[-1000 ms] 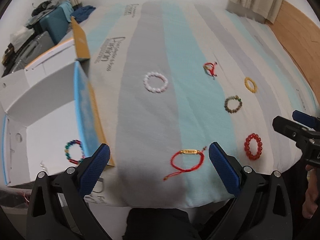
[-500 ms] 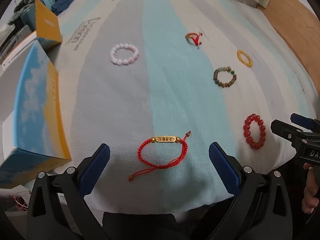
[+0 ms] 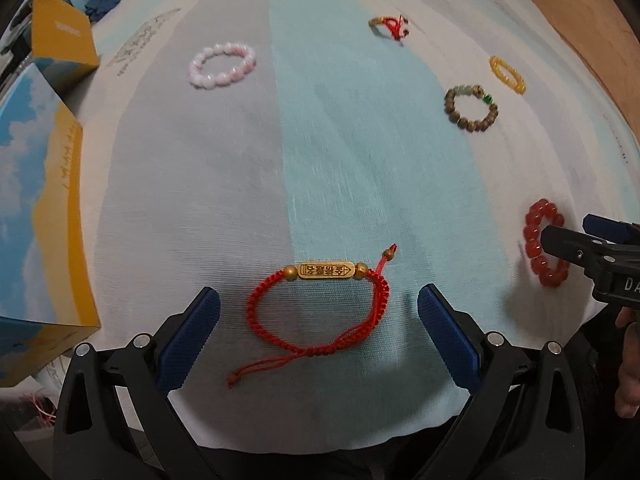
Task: Organize jewelry
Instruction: 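Grasp the red string bracelet with the left tool while the right tool grasps the red bead bracelet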
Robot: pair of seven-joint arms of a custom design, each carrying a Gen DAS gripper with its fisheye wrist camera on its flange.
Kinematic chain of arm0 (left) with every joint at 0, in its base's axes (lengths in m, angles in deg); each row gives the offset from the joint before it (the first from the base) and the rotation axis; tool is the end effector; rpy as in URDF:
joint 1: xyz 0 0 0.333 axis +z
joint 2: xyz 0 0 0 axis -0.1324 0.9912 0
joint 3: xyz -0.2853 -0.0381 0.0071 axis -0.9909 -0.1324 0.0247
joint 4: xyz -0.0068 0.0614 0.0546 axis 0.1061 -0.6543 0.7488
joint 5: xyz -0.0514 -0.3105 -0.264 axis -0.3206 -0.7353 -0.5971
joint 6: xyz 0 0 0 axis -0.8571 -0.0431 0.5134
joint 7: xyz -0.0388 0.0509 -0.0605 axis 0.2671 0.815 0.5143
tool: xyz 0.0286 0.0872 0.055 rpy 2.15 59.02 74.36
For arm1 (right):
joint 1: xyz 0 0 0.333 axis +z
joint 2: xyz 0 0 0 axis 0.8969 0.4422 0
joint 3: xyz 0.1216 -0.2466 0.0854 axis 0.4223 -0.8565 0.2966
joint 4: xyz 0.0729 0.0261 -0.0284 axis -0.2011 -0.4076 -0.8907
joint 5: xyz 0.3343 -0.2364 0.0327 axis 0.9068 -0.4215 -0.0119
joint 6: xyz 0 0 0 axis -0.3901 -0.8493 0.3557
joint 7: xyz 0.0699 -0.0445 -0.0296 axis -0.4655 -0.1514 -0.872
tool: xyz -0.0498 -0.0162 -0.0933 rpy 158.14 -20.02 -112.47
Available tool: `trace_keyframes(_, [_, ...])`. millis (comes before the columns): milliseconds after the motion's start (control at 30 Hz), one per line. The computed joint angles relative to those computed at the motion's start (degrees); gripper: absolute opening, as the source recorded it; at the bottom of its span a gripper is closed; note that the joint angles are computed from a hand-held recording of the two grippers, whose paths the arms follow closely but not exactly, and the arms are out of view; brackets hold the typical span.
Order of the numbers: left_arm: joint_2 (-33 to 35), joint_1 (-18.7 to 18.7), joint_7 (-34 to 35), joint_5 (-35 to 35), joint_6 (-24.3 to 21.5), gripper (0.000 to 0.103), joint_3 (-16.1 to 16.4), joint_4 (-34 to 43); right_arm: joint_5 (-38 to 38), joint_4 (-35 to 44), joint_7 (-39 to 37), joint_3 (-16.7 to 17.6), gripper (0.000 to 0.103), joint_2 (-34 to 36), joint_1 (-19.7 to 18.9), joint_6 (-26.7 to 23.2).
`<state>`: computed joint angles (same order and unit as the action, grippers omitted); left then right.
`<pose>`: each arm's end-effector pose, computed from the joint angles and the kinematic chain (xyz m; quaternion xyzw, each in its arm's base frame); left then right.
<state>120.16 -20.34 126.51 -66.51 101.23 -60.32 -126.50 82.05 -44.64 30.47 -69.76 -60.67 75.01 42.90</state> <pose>0.6919 -0.2613 0.5343 -0.5402 0.8278 -0.1320 0.0744 0.6513 0.1179 0.5329 -0.5880 0.8000 -0.0661 0.0995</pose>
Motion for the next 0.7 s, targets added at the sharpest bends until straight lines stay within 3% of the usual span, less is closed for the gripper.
trace_keyframes(233, [0.5,-0.3,-0.6,0.6,0.2,0.095,0.2,-0.5,0.8,0.8,-0.2,0.0,0.091,1.9,0.0,-0.5])
trace_keyframes(333, [0.8,-0.3,-1.0,0.8,-0.1,0.089,0.3,-0.1,0.3,1.6,0.3,-0.2,0.087,2.8,0.3,-1.1])
trace_keyframes(500, [0.8,0.0,-0.6,0.9,-0.5,0.07,0.3,0.3,-0.7,2.6,0.5,-0.3,0.075,3.6,0.8,-1.9])
trace_keyframes(700, [1.5,0.7,-0.8,-0.3,-2.4,0.045,0.3,2.2,-0.8,2.6,1.1,-0.5,0.048,3.2,0.7,-2.4])
